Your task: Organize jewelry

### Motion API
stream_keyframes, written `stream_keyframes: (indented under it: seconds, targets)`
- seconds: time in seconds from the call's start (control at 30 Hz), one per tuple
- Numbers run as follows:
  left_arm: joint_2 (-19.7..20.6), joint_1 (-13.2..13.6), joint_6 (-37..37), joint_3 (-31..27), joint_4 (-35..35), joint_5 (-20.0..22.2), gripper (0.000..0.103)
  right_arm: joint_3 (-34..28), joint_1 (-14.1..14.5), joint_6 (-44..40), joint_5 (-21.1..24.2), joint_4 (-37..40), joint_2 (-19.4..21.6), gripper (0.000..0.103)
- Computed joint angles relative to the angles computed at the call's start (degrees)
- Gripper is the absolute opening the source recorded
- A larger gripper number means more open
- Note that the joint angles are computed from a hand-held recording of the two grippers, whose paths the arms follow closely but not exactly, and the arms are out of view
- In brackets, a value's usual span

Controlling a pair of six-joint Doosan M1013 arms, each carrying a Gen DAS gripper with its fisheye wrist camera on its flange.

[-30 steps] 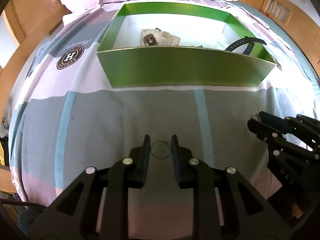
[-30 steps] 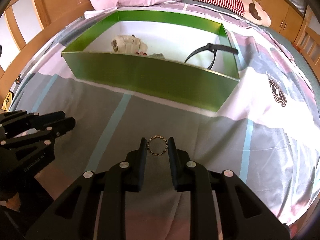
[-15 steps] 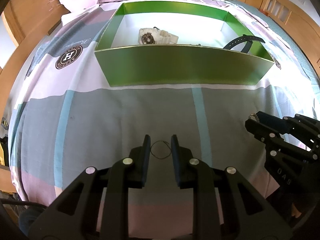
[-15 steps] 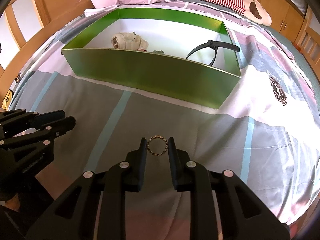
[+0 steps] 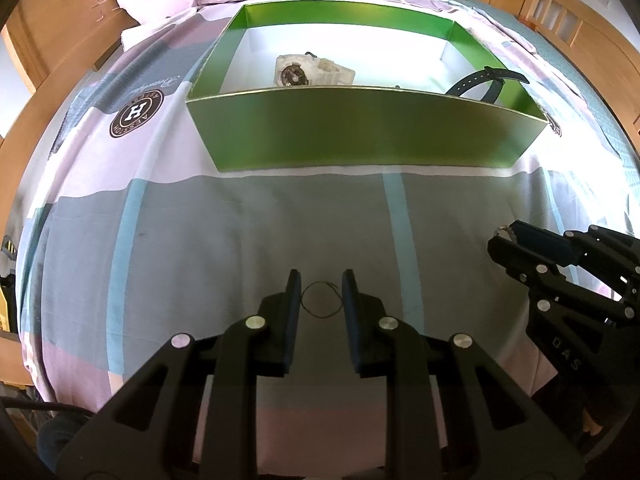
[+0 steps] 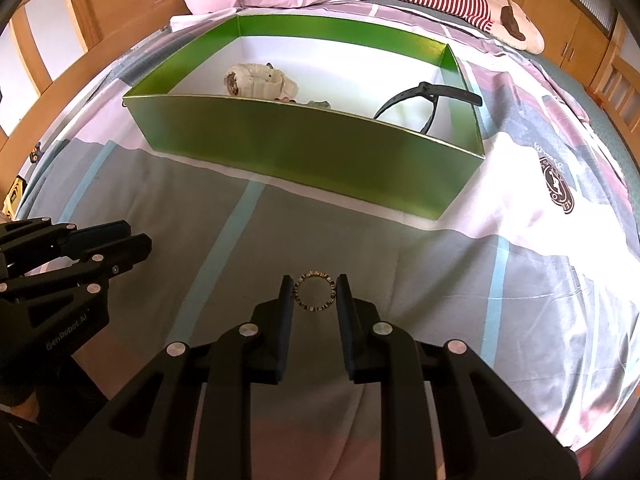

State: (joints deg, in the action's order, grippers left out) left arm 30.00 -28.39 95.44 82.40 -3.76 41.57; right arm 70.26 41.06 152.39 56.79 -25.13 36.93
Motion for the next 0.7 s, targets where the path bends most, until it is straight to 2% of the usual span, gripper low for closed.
stream_keyframes:
  seconds: [0.7]
  targets:
    - [-0.4,0.1,0.1,0.3,0.0,-0.7,0.021,0.2,0.1,-0.2,-0.4,0.0,0.0,0.022]
